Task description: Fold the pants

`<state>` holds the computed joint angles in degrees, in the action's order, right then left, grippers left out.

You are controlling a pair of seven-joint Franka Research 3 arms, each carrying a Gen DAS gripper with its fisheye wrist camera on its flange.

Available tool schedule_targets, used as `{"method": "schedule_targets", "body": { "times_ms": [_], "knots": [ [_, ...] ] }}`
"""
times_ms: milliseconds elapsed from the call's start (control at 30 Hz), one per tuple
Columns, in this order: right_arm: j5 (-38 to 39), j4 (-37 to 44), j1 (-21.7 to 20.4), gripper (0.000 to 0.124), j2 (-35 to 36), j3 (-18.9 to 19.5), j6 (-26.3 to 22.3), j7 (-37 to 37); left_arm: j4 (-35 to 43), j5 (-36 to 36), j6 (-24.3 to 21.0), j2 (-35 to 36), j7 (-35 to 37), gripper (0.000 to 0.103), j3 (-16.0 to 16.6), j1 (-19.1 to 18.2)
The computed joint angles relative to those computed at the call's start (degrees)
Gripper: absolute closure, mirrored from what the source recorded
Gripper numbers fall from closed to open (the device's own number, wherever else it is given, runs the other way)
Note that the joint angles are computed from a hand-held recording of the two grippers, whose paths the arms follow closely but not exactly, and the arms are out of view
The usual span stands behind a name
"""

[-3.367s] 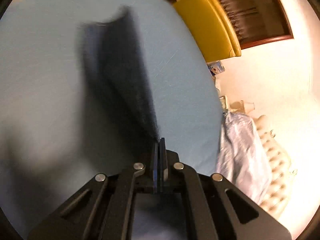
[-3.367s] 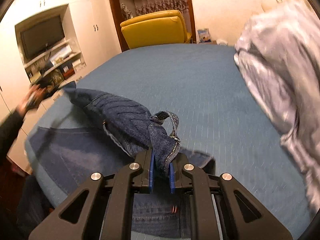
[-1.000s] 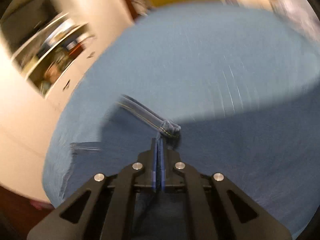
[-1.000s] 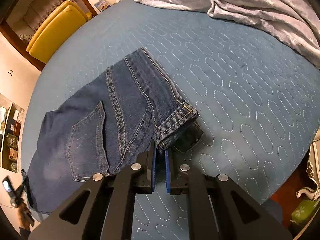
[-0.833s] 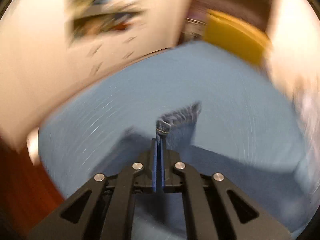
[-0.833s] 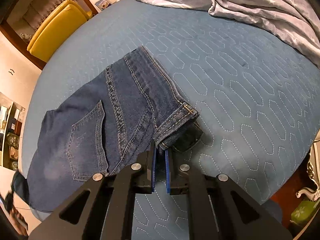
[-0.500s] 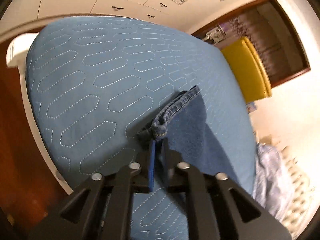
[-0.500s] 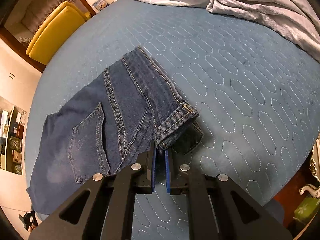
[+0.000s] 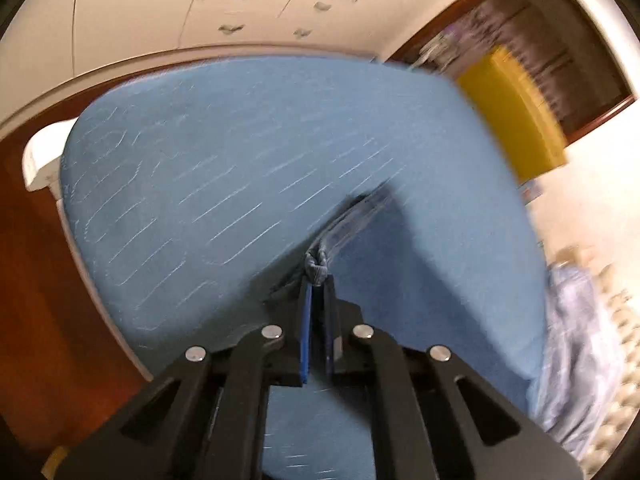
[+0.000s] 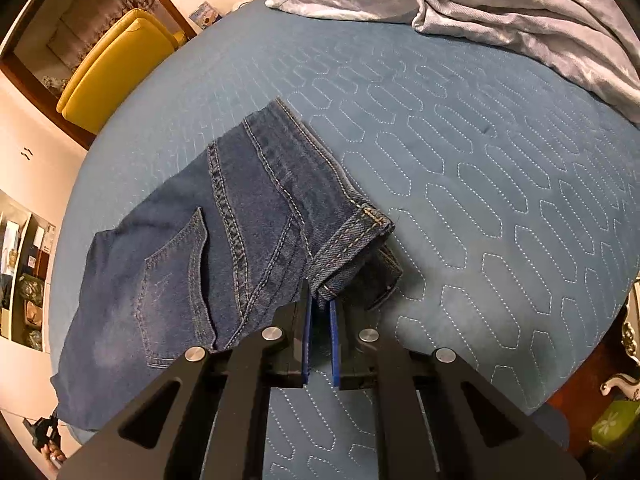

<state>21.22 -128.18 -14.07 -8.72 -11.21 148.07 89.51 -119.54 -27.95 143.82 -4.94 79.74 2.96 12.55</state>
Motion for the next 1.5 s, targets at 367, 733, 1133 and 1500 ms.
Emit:
{"method": "schedule_targets", "body": {
  "times_ms": [367,733,1133,1500],
  "knots": [
    [-4.4,0.58,-0.06,0.117,1.36,0.62,-0.41,1.81,10.51,13.16,2.96,6.23,4.08,0.048,-1.98,-1.6],
    [-28.83,-2.03,-5.97,0.083,-5.72,5.43,-0.35,21.35,39.66,36.47,-14.66,28.22,-1.17,0.103,-3.34,-1.94],
    [0.66,28.2,11.04,0.083,16.92,7.26,-7.9,-23.75,33.21,13.56,-2.2,23.72,22.97,0.044,-17.47,-8.32],
    [-8.11,52.46,15.79,0.124,40.58,7.89,-9.01,-22.08,29.64,22.48,8.07,26.29,20.44,0.06,-17.55,-16.43]
  ]
}}
